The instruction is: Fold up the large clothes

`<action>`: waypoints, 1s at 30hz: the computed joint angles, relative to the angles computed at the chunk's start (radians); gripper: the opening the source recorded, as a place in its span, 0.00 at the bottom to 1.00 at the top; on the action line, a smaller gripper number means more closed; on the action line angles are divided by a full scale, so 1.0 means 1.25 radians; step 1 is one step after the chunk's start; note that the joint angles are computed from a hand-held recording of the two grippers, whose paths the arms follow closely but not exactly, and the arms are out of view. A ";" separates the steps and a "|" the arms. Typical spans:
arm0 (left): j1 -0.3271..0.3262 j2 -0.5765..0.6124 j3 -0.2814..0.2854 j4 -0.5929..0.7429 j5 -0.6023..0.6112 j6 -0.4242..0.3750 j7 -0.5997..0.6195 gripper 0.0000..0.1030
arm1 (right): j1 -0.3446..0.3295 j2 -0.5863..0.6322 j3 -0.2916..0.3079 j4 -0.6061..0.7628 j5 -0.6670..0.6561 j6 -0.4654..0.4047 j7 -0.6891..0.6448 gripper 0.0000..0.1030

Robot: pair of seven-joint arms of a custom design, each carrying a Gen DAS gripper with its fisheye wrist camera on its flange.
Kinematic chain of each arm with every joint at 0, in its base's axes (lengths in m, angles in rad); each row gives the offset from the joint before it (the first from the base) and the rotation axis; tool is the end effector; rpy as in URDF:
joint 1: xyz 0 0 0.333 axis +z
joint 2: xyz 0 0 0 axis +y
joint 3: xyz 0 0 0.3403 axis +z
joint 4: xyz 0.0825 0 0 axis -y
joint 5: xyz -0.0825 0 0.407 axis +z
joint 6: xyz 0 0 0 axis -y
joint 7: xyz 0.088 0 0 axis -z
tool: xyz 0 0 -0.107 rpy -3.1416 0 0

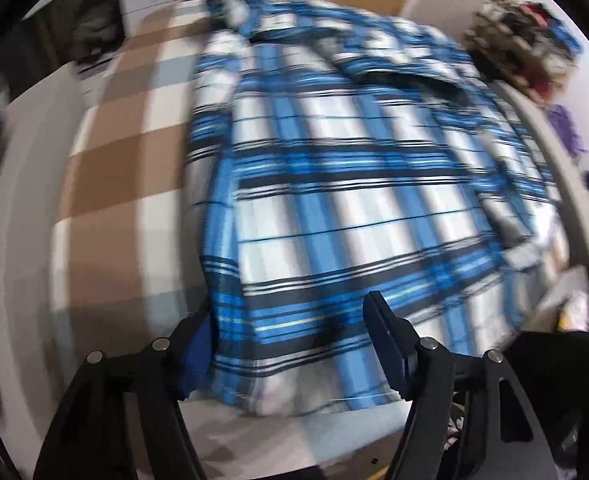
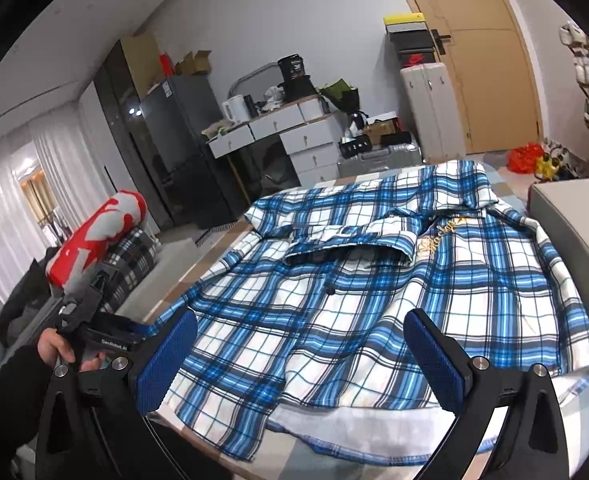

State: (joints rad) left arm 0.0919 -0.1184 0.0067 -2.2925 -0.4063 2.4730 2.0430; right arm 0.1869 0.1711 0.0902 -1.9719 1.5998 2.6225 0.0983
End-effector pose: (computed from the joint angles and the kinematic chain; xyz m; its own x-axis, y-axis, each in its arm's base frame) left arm 0.5364 0.0542 0.4412 -0.1231 -0.9758 0.1806 -0.9302 0.0501 -0.3635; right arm 0.6230 0.1505 0.4288 0.5683 -0.7278 -0.3838 -0.5903 -0.0357 -0.8064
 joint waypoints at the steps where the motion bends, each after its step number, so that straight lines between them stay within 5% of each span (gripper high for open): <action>1: -0.006 -0.006 0.002 -0.001 -0.028 -0.004 0.026 0.64 | -0.003 0.000 -0.001 0.000 0.001 -0.007 0.006 1.00; 6: -0.017 -0.010 0.028 0.010 -0.204 -0.041 0.135 0.64 | -0.011 0.000 -0.005 0.001 0.007 -0.026 0.027 1.00; 15: 0.049 0.039 0.037 0.050 -0.391 -0.193 0.178 0.65 | -0.020 0.001 -0.008 0.005 0.008 -0.045 0.052 1.00; 20: 0.063 0.029 0.024 0.041 -0.435 -0.203 0.211 0.65 | -0.032 -0.023 -0.021 -0.006 0.045 -0.016 0.034 1.00; 27: 0.044 0.015 0.000 0.012 -0.364 -0.112 0.182 0.65 | -0.062 0.008 -0.055 -0.007 -0.138 0.080 0.411 1.00; 30: 0.034 0.016 -0.002 0.007 -0.328 -0.091 0.170 0.65 | -0.086 0.039 -0.059 0.009 -0.232 0.050 0.568 1.00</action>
State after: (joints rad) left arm 0.1339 -0.0985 0.0040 -2.2832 -0.8158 2.3589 2.2554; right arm 0.0790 0.2200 0.0169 -1.9608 1.3102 2.6853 0.8089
